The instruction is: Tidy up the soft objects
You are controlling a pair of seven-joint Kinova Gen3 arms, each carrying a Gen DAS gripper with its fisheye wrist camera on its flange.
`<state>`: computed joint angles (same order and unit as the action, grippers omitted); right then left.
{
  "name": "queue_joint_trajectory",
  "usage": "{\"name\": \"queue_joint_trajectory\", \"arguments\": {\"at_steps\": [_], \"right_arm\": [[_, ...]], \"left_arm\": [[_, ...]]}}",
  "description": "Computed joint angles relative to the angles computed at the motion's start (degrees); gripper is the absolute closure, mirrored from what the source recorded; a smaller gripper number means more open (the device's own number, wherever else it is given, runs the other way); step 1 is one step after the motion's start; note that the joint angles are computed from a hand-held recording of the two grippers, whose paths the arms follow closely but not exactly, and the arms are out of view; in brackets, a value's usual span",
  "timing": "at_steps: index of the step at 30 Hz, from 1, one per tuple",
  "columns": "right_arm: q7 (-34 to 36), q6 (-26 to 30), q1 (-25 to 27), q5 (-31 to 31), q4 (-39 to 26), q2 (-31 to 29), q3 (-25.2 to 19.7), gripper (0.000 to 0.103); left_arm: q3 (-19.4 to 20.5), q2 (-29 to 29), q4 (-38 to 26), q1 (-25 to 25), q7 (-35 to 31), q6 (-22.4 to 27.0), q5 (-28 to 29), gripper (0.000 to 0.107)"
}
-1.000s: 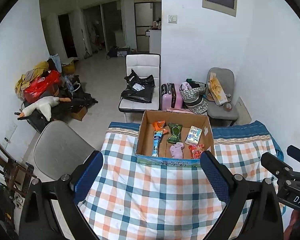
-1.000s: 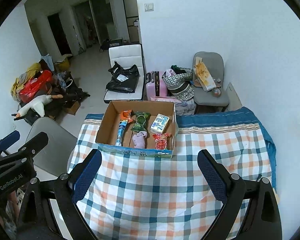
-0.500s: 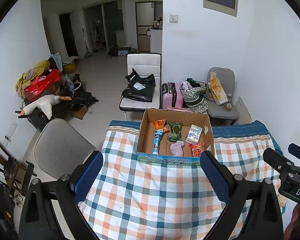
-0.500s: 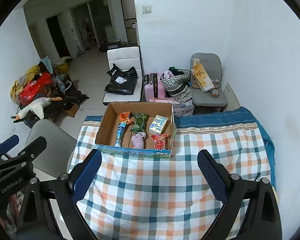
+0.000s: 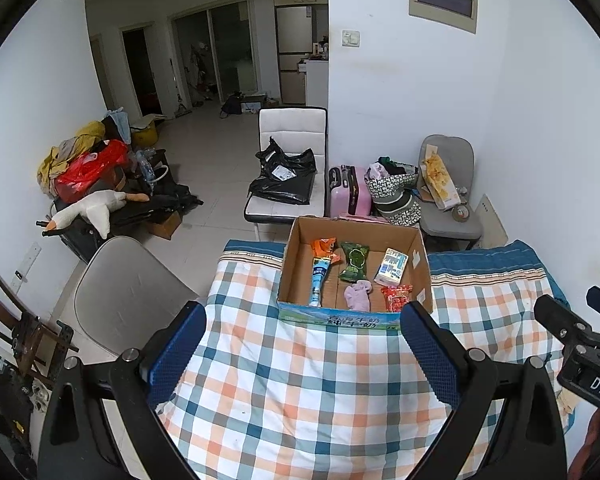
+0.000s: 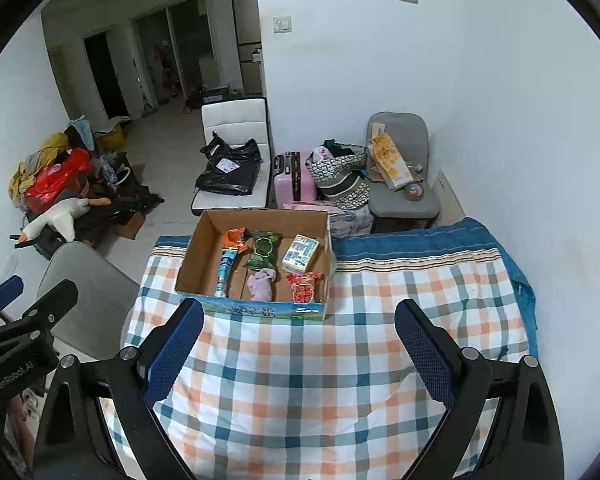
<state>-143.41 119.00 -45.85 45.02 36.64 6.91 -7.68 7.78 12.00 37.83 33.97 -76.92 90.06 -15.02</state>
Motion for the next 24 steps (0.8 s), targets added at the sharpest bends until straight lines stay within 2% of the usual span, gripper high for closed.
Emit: {"name": "queue_joint_trajectory", "arguments": {"at_steps": [6, 24], "right_arm": [[-0.7, 0.2, 0.1, -0.1, 1.1, -0.4, -0.4, 0.005], [-2.4, -0.2, 1.0, -0.7, 3.1, -1.0, -1.7, 0.005]], "left_arm": [[0.0, 0.0, 0.3, 1.7, 1.1, -0.2, -2.1, 0.008], [0.5, -0.8, 2.0, 1.1, 1.6, -0.7, -1.7, 0.008]]}}
